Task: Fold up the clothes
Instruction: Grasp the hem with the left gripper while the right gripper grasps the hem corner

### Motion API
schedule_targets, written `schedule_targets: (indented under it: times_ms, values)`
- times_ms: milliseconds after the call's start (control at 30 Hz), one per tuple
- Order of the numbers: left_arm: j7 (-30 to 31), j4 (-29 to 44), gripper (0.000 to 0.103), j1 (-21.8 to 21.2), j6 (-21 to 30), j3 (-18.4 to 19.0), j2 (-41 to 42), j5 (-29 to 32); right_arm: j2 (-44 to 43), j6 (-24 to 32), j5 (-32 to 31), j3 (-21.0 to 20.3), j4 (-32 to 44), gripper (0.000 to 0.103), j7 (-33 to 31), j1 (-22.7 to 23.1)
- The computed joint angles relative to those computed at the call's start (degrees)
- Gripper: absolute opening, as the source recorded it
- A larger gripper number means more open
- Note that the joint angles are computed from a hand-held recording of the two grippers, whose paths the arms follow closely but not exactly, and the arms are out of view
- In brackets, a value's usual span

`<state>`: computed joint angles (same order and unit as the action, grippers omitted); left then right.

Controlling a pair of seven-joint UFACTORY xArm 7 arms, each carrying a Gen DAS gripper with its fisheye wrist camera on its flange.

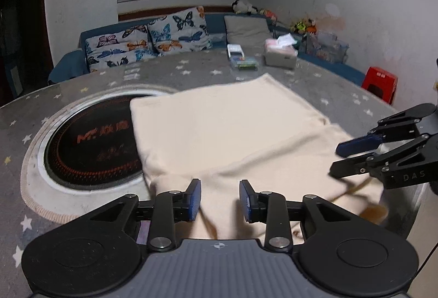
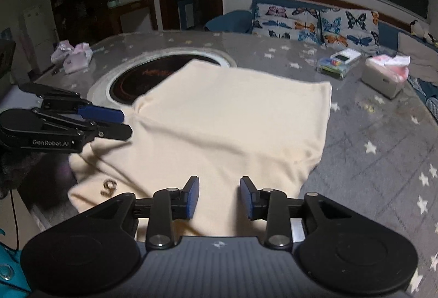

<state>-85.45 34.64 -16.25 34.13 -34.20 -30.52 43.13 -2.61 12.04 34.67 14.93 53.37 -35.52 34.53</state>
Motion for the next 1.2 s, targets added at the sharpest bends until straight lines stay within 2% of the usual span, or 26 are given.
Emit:
schedule_targets:
  times_ms: [167,300,467,633,833,1000,1200]
  values:
    - [1.06,-0.19,0.036,-1.77,2.8,-0.37,-0.5,-0.84,-1.86,-1.48,-1.95,-0.08,-2.22,0.035,1.09,0.41]
    - [0.84,-0.14,0.037,-2.28,2.73,-1.13,-1.87,-0.26,-3.07,-2.03,-1.5,-0.99,-3.35,0.035,0.01,1.78]
    - [2.04,0.71,0.037,-2.92,4.76,-2.16,0.66,-0.53,-3.54,-3.09,-4.04,-1.04,-5.15,0.036,1.6,2.15]
    - [4.39,-0.56,0.037,-6.59,7.08,-0.92,-2.94,-2.51,-5.97,-3.13,-2.78,-2.87,-6.8,0.036,-0.1,3.9]
    - [10.42,-2.09,0.041,-10.62,9.27,-1.25,-6.08,-6.72,-8.04,-0.86,-4.29,-4.16,-8.66,0.036,1.66,3.69]
    - [13.51,-1.45,0.041,-10.34,9.8,-3.84,-4.28,-5.68,-9.55,-0.48,-5.01,-4.95,-9.82,0.036,2.07,4.11]
    - [13.14,-1.07,0.041,-8.94,8.29,-4.98,-2.33,-2.17,-9.67,0.97,-6.22,-5.28,-10.01,0.036,2.72,3.99]
